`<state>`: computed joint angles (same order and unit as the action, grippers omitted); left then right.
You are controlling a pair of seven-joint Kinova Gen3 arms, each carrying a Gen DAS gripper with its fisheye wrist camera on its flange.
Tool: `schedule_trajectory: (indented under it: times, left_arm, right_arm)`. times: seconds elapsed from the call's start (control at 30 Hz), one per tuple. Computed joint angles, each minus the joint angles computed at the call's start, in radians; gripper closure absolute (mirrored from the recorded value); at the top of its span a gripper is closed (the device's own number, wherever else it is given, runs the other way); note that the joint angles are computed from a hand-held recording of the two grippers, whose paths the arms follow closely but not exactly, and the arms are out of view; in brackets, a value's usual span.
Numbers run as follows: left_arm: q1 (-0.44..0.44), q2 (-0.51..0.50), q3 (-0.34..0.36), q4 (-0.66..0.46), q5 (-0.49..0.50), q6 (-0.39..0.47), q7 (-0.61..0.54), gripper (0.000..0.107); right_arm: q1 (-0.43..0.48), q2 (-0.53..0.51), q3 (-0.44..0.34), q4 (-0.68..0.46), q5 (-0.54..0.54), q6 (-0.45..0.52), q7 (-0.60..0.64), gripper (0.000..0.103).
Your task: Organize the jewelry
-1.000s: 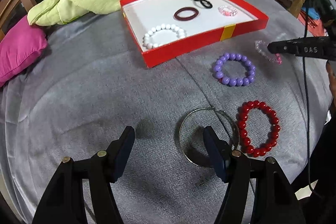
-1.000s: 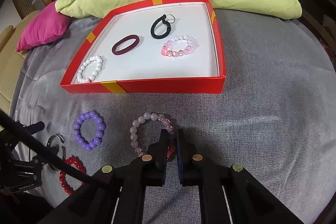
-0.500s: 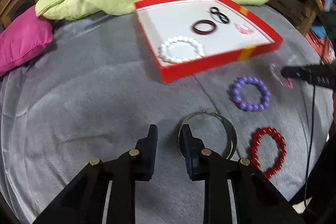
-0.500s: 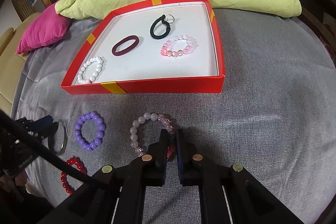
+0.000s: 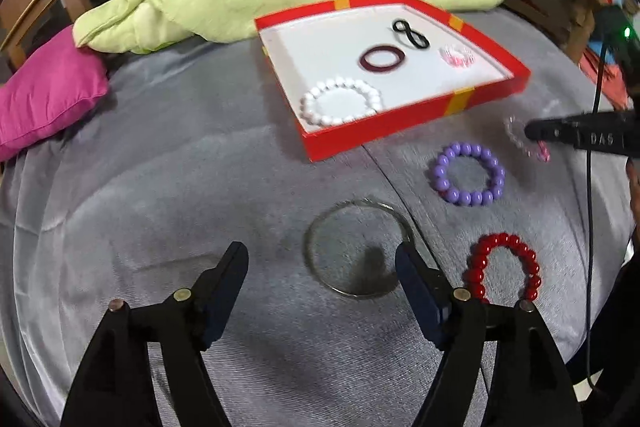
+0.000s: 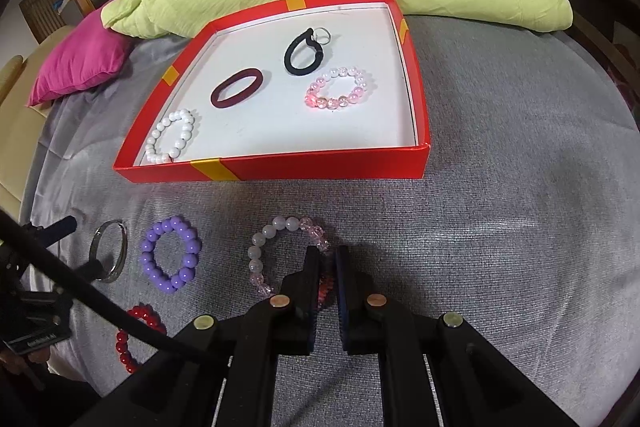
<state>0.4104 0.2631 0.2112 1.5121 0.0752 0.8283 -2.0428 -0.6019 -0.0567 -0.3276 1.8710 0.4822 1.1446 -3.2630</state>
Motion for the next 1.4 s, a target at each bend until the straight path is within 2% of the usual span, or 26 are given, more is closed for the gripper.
schedule_trajectory:
  times: [0.17, 0.37, 0.87, 1.03, 1.17, 1.4]
  left_arm:
    - [0.004, 0.025, 0.006, -0.033, 0.012, 0.055, 0.010, 0.031]
    - [-0.053, 0.023, 0.019, -0.056, 0.140, 0.110, -0.032, 0.031]
    - [0.003, 0.043, 0.004, -0.070, 0.065, 0.146, 0.017, 0.030]
    - [-0.006, 0.045, 0.005, -0.069, 0.075, 0.146, 0.012, 0.029]
    - [-0.014, 0.050, 0.007, -0.076, 0.085, 0.164, 0.002, 0.025]
    - [-0.017, 0.051, 0.006, -0.079, 0.092, 0.173, -0.003, 0.025]
  right_arm:
    - [0.001, -0.004, -0.001, 0.007, 0.001, -0.009, -0.005, 0.093]
    - [0.006, -0.012, -0.003, 0.017, -0.002, -0.024, -0.004, 0.092]
    - [0.019, -0.019, -0.011, 0.023, -0.006, -0.035, 0.004, 0.092]
    - [0.019, -0.019, -0.010, 0.023, -0.006, -0.035, 0.005, 0.092]
    - [0.019, -0.021, -0.010, 0.025, -0.006, -0.037, 0.005, 0.092]
    - [0.019, -0.021, -0.011, 0.026, -0.006, -0.037, 0.004, 0.092]
